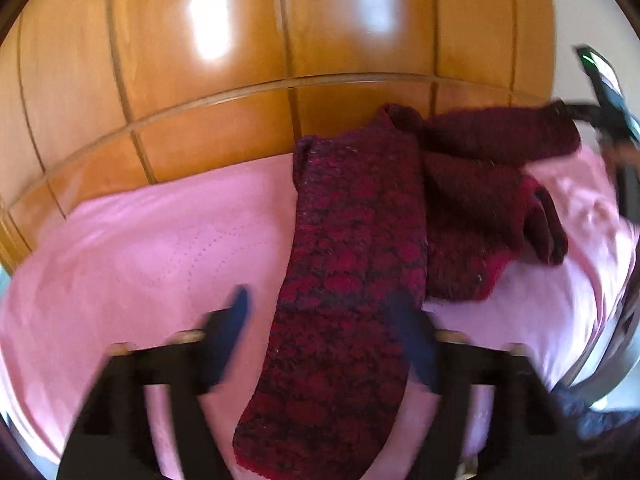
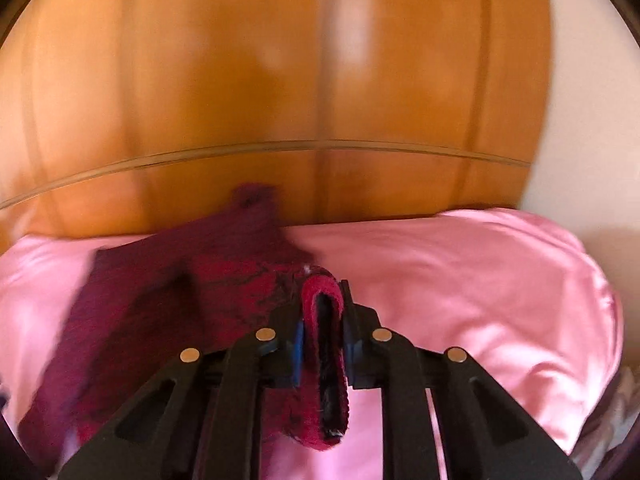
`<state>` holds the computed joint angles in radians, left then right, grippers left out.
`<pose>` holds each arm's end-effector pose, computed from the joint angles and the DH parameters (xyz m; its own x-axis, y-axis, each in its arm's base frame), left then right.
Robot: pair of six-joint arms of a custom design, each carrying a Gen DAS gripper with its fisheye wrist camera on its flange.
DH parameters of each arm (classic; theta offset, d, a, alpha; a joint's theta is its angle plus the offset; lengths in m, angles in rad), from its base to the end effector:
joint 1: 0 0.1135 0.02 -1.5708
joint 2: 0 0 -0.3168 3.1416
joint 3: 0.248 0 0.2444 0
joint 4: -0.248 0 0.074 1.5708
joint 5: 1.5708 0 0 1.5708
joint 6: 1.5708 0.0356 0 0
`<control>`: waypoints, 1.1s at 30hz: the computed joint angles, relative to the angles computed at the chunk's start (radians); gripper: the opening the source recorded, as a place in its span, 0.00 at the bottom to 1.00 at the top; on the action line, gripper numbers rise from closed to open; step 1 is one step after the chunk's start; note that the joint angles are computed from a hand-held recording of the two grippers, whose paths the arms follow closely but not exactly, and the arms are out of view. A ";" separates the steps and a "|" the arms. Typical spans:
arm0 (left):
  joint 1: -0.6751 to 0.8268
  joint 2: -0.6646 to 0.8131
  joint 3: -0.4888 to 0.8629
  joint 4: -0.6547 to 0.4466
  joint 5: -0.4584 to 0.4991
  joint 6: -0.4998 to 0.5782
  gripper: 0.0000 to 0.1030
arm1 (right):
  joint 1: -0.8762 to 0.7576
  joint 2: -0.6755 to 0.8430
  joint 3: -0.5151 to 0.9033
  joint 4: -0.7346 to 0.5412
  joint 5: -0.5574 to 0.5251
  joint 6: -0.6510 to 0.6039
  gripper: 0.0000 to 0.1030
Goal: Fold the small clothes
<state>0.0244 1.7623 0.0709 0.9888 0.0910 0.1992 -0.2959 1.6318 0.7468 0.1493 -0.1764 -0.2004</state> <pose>0.1949 0.0015 0.1114 -0.6243 0.1819 -0.7597 0.1720 0.9807 0.0935 0.3047 -0.0864 0.2112 -0.6615 -0.0032 -0.7500 0.0316 0.9990 -0.0322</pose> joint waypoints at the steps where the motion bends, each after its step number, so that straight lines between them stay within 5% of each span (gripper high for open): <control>1: -0.007 0.002 -0.002 -0.008 0.010 0.007 0.76 | -0.022 0.052 0.044 0.002 0.025 0.001 0.13; 7: -0.154 0.194 0.031 0.048 -0.114 0.015 0.74 | -0.125 0.371 0.369 -0.072 0.224 0.020 0.13; 8: -0.176 0.241 0.047 0.056 -0.145 0.018 0.67 | -0.139 0.423 0.432 -0.098 0.259 0.028 0.13; 9: -0.180 0.270 0.069 0.036 -0.153 0.022 0.38 | -0.151 0.458 0.479 -0.127 0.275 0.042 0.13; 10: -0.152 0.286 0.105 -0.031 -0.104 0.028 0.24 | -0.161 0.489 0.523 -0.158 0.287 0.054 0.13; 11: -0.135 0.293 0.114 -0.040 -0.073 0.021 0.22 | -0.170 0.524 0.568 -0.182 0.309 0.059 0.13; 12: -0.119 0.288 0.113 -0.037 -0.049 0.019 0.08 | -0.175 0.543 0.594 -0.195 0.320 0.061 0.13; 14: -0.081 0.225 0.121 -0.093 -0.001 0.031 0.06 | -0.191 0.572 0.643 -0.244 0.308 0.073 0.13; 17: 0.043 0.103 0.173 -0.245 0.127 0.024 0.06 | -0.193 0.560 0.604 -0.213 0.310 0.064 0.31; 19: 0.143 0.025 0.242 -0.364 0.195 0.021 0.05 | -0.195 0.533 0.552 -0.174 0.289 0.060 0.61; 23: 0.348 -0.019 0.476 -0.563 0.309 -0.013 0.04 | -0.198 0.440 0.410 -0.098 0.230 0.055 0.69; 28: 0.435 0.126 0.881 -0.751 0.225 -0.098 0.04 | -0.198 0.291 0.229 -0.080 0.088 0.019 0.72; 33: 0.445 0.353 1.351 -1.022 0.001 -0.264 0.06 | -0.176 0.152 0.101 -0.196 -0.104 -0.034 0.71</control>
